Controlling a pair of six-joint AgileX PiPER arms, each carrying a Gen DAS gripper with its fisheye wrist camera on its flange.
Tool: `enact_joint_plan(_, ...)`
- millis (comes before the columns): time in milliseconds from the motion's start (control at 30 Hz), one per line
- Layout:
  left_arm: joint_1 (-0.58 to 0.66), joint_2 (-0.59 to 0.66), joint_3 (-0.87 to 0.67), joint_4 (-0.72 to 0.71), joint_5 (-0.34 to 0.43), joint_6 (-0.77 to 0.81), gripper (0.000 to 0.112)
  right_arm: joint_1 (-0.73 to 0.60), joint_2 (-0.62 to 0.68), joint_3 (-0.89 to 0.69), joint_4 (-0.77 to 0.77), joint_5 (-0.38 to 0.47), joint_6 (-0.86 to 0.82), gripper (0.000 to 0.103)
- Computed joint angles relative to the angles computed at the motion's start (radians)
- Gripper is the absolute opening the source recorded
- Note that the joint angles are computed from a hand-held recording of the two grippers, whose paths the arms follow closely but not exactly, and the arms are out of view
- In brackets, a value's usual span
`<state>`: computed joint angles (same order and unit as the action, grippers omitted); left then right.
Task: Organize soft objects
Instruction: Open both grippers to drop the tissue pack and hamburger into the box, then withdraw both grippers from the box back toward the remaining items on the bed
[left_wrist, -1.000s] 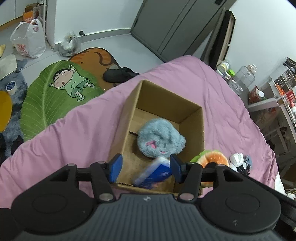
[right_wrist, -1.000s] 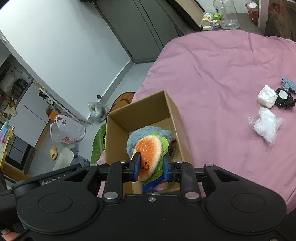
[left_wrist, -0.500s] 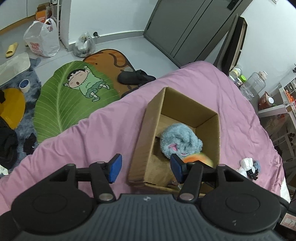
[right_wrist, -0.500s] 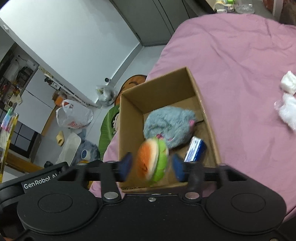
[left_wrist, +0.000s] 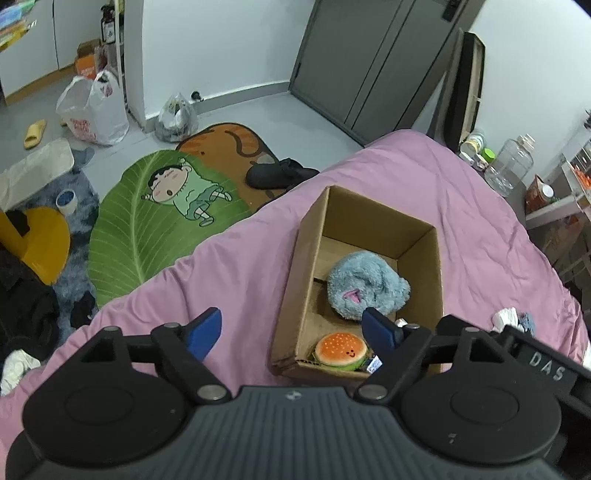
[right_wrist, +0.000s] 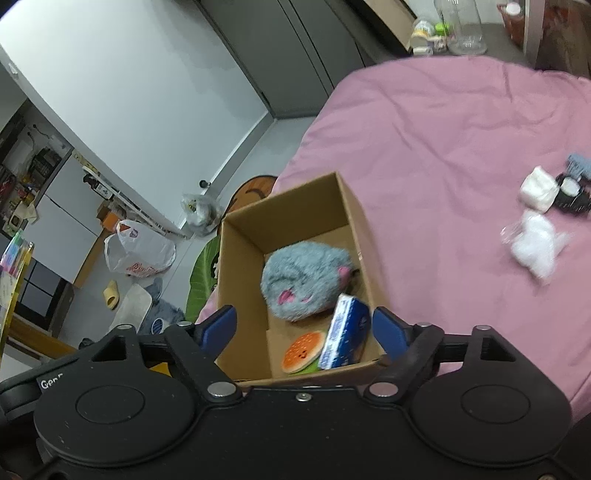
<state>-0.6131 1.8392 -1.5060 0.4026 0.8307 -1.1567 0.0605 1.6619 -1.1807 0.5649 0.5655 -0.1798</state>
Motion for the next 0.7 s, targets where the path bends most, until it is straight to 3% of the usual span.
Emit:
enact_joint_plan(167,-0.035,-0.019,0.004,0.031,0.020,-0.043,0.084,-0.038,-0.048,0.021,-0.003,0.017,-0.043,0.101)
enact_joint_plan(300,-0.065,-0.044,0.017,0.044,0.016,-0.053,0.094,-0.068,-0.088,0.036,-0.013,0.040,-0.089,0.103)
enact_joint_plan(433,-0.101,-0.043,-0.014,0.051,0.061,-0.054,0.100,-0.097,-0.133,0.059,-0.019,0.051,-0.119,0.103)
enact_joint_plan(700,-0.183,-0.063,-0.013,0.134,0.114,-0.132,0.103,-0.172,-0.207,0.104,-0.016,0.087,-0.181,0.103)
